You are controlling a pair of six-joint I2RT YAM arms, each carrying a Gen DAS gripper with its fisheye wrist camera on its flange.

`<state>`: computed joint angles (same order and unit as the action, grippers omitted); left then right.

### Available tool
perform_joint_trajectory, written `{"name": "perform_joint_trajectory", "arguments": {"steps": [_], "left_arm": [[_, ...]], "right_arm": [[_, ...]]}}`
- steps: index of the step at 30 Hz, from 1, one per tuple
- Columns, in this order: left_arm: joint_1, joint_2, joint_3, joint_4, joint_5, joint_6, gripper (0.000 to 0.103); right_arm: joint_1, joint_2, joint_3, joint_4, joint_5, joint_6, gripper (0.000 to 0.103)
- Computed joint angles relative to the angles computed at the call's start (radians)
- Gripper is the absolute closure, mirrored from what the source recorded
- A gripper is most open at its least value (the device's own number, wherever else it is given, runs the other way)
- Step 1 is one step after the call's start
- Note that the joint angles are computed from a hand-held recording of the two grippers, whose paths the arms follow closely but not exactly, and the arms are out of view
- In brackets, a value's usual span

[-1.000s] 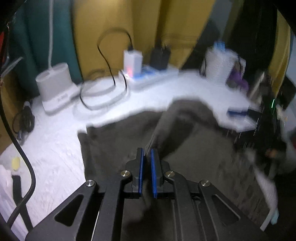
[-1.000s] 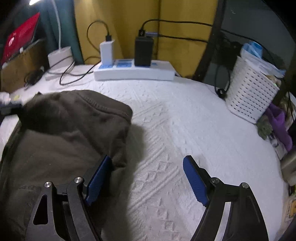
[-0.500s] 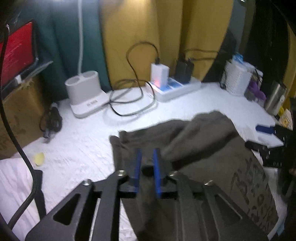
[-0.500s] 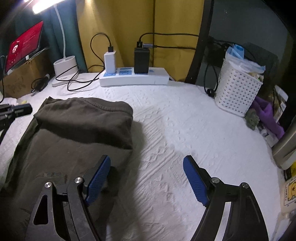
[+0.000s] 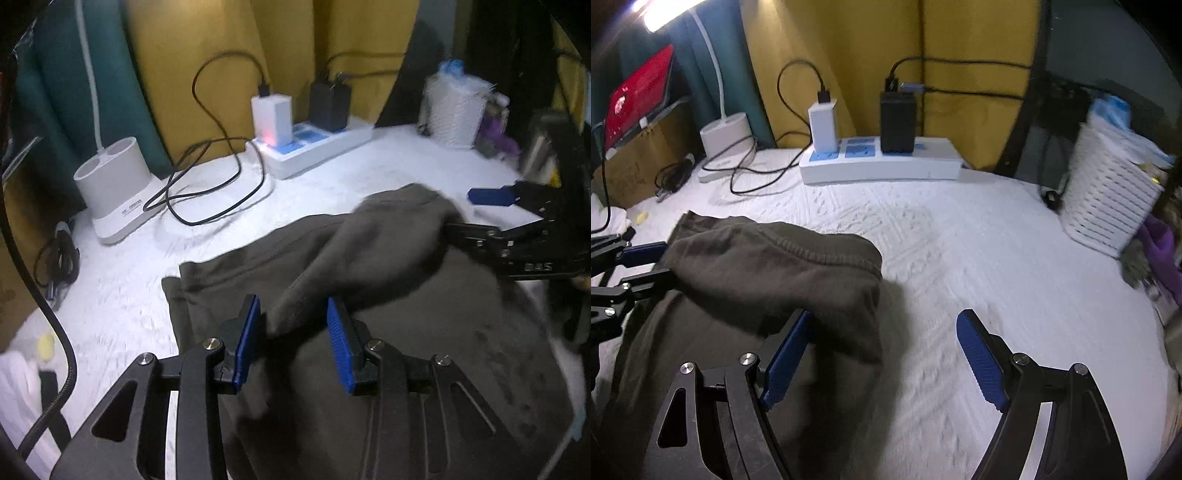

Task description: Fold small clothes

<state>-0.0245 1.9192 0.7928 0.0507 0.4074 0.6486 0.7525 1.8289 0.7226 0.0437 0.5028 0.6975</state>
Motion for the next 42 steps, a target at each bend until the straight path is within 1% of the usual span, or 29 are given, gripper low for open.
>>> {"name": "perform_joint_trajectory", "arguments": {"steps": [4, 7, 12, 14, 17, 20, 21, 22, 24, 30, 32, 33, 34, 37, 41, 42], "left_arm": [[-0.027, 0.092, 0.099, -0.02, -0.044, -0.037, 0.066], [-0.018, 0.139, 0.165, -0.052, -0.03, -0.052, 0.065], [-0.006, 0.154, 0.198, -0.056, -0.025, -0.086, 0.065], [0.01, 0.122, 0.178, -0.051, -0.016, -0.097, 0.065], [0.046, 0.059, 0.14, -0.059, 0.02, -0.092, 0.065], [0.098, -0.006, 0.093, -0.079, 0.063, -0.075, 0.064], [0.115, -0.021, 0.081, -0.09, 0.077, -0.068, 0.058], [0.133, -0.035, 0.071, -0.104, 0.092, -0.062, 0.049], [0.182, -0.062, 0.046, -0.135, 0.131, -0.05, 0.045], [0.284, -0.077, -0.006, -0.222, 0.19, -0.008, 0.045], [0.302, -0.084, -0.035, -0.231, 0.191, 0.016, 0.04], [0.305, -0.088, -0.049, -0.227, 0.185, 0.02, 0.034], [0.309, -0.09, -0.06, -0.225, 0.182, 0.025, 0.032], [0.312, -0.09, -0.085, -0.23, 0.183, 0.035, 0.032], [0.288, -0.083, -0.108, -0.203, 0.187, 0.01, 0.03], [0.278, -0.079, -0.11, -0.195, 0.187, 0.004, 0.023]], "right_arm": [[-0.057, 0.085, 0.068, 0.029, -0.047, -0.072, 0.021], [-0.091, 0.131, 0.106, 0.052, -0.084, -0.116, 0.021], [-0.127, 0.137, 0.11, 0.087, -0.119, -0.145, 0.018], [-0.125, 0.124, 0.102, 0.09, -0.108, -0.137, 0.018], [-0.104, 0.063, 0.06, 0.093, -0.062, -0.106, 0.018], [-0.074, -0.011, 0.018, 0.066, -0.018, -0.07, 0.018], [-0.064, -0.032, 0.008, 0.054, -0.007, -0.058, 0.018], [-0.049, -0.052, -0.003, 0.041, 0.007, -0.043, 0.018], [-0.018, -0.084, -0.024, 0.019, 0.031, -0.014, 0.018], [0.089, -0.139, -0.077, -0.039, 0.088, 0.1, 0.018], [0.119, -0.14, -0.091, -0.044, 0.099, 0.137, 0.018], [0.137, -0.143, -0.101, -0.049, 0.104, 0.161, 0.018], [0.154, -0.144, -0.11, -0.051, 0.108, 0.184, 0.018], [0.201, -0.141, -0.126, -0.062, 0.122, 0.246, 0.018], [0.25, -0.122, -0.141, -0.057, 0.124, 0.31, 0.018], [0.256, -0.116, -0.143, -0.05, 0.121, 0.317, 0.018]]}}
